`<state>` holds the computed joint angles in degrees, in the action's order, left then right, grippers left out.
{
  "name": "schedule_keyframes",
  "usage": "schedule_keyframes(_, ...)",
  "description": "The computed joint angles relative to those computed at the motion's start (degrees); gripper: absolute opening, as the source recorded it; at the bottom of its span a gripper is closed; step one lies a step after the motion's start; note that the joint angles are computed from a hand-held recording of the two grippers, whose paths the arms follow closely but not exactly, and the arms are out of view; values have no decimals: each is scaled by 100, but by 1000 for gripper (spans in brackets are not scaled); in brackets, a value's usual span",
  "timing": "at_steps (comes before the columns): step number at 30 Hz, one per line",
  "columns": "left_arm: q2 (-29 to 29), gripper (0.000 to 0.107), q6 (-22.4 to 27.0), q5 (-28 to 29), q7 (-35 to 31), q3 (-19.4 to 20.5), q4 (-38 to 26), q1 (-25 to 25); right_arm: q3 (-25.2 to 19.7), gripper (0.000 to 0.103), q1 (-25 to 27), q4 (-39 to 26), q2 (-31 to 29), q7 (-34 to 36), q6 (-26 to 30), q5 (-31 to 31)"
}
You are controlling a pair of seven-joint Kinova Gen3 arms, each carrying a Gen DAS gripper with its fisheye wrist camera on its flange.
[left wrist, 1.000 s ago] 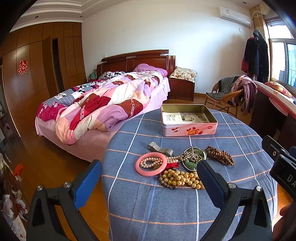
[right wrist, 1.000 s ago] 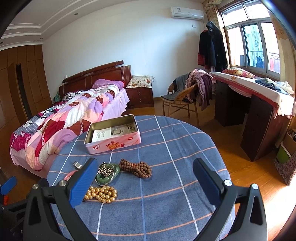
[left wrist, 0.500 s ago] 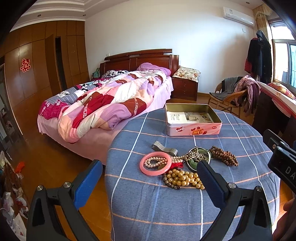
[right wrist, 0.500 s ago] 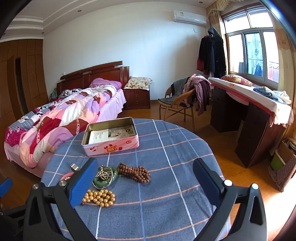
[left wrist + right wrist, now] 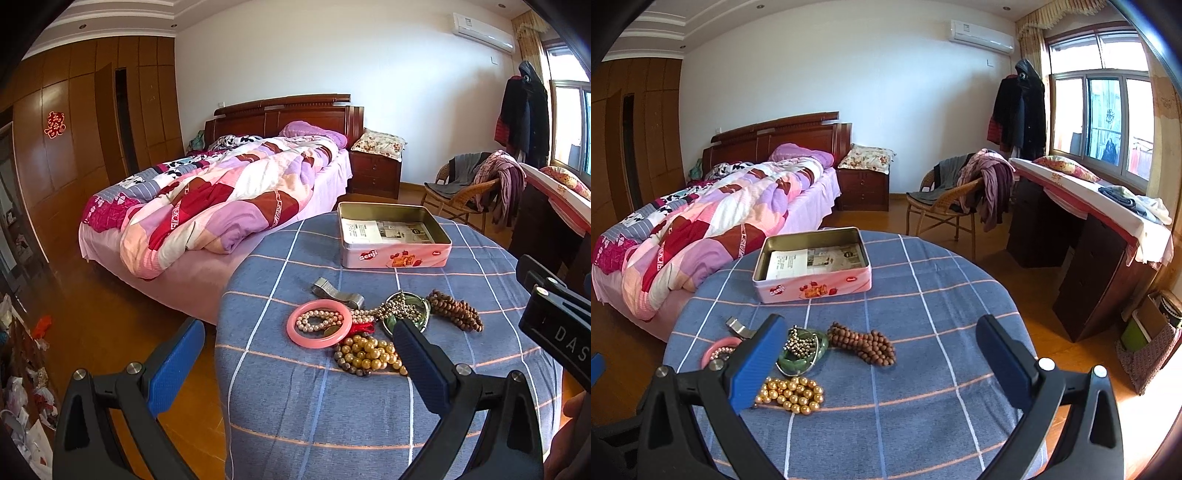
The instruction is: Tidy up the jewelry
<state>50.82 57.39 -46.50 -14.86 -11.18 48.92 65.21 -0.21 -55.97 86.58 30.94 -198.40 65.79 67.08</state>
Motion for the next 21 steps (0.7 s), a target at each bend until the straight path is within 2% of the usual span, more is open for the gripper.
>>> schedule_keyframes(12,25,101,37,-4,-48,13,-35,-20,-12,103,57,6,-20,56,-184,-45)
schedule_keyframes(17,-65,101,-236,139,-227,123,156,-242,-31,103,275,281,-126,-20,-638,-115)
schedule_keyframes(21,4,101,-257,382,-452,206,141,-516,-18,103,521,673,-245,-268,-1142,-96)
